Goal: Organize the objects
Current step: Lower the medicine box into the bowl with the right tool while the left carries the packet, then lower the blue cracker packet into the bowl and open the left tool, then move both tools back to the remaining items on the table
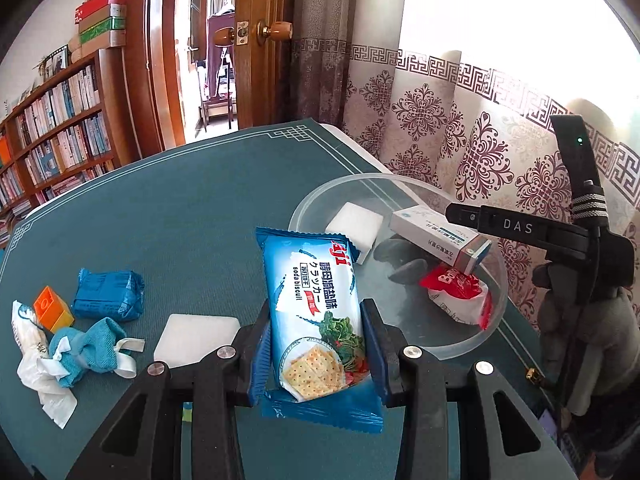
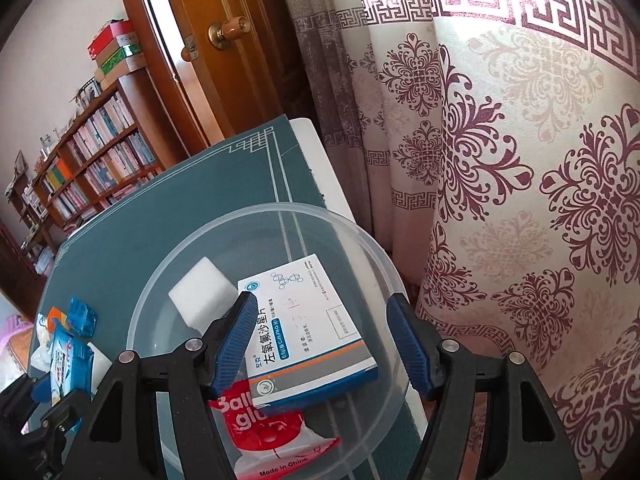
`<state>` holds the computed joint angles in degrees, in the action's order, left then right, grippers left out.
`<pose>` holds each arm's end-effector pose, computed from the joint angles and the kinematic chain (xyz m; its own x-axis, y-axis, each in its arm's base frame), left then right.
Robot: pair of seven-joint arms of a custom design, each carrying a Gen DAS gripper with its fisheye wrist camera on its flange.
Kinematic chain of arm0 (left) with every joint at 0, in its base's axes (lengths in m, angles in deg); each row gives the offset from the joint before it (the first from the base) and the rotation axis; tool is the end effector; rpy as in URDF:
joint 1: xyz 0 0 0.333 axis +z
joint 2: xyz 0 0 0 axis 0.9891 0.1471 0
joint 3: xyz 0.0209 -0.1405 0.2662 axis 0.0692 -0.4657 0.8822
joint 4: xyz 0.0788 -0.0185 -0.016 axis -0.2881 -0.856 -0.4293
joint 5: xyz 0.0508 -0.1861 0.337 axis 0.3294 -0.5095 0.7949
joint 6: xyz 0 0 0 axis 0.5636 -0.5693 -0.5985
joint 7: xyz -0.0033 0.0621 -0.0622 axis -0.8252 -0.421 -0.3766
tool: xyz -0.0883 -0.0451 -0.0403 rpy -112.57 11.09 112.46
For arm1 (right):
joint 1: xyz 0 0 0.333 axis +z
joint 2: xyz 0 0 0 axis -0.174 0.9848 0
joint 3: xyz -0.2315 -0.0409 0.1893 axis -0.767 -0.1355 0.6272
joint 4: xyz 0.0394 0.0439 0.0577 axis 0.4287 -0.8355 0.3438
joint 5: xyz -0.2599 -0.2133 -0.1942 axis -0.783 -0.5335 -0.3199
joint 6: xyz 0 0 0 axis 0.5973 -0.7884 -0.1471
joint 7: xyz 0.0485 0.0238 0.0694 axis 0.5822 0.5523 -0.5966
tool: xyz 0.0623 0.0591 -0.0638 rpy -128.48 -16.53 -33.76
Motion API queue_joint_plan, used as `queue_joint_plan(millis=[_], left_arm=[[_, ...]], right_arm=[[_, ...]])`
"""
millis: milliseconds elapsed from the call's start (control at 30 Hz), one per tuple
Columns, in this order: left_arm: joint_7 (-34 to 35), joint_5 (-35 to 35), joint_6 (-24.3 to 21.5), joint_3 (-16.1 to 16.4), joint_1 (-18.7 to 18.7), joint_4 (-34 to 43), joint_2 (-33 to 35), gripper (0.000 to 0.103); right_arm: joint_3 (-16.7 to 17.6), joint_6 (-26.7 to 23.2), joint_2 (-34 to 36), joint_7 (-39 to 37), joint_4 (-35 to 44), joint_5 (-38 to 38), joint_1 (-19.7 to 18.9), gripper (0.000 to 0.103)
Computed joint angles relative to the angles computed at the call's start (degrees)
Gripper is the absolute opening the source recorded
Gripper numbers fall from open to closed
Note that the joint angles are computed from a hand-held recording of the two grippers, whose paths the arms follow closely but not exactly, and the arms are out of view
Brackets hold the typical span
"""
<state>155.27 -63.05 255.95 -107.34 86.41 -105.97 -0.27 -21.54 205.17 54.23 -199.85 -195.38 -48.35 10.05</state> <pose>0.5190 -0.3321 0.3059 -0.7210 -0.6895 0.0698 -0.5193 0.4709 -0.7131 0.4603 0.2342 0.3143 -0.5204 -0.8236 -0.2256 -0.5197 0.5151 -0.6816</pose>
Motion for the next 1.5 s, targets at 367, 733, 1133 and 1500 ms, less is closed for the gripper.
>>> queue_joint_plan(millis=[367, 733, 1133, 1500], left_arm=[[1.5, -4.1, -4.6, 3.1, -6.7, 9.1, 6.1, 0.043], [3.4, -4.6, 1.2, 0.1, -4.9, 8.0, 7.1, 0.082], [-4.6, 0.4, 5.6, 0.3, -0.8, 3.0, 3.5, 0.101], [-13.4, 5.8, 8.8, 5.2, 0.3, -1.2, -0.4, 0.102]], right_arm=[[1.8, -3.0, -2.8, 4.9, -3.1, -2.1, 1.5, 0.068], [2.7, -3.8, -3.2, 5.6, -3.3, -2.9, 2.2, 0.068], [3.2, -3.3, -1.0, 3.6, -0.1, -1.6, 3.8, 0.068], [3.0, -3.1, 3.2, -2.4, 6.0, 0.4, 6.9, 0.069]])
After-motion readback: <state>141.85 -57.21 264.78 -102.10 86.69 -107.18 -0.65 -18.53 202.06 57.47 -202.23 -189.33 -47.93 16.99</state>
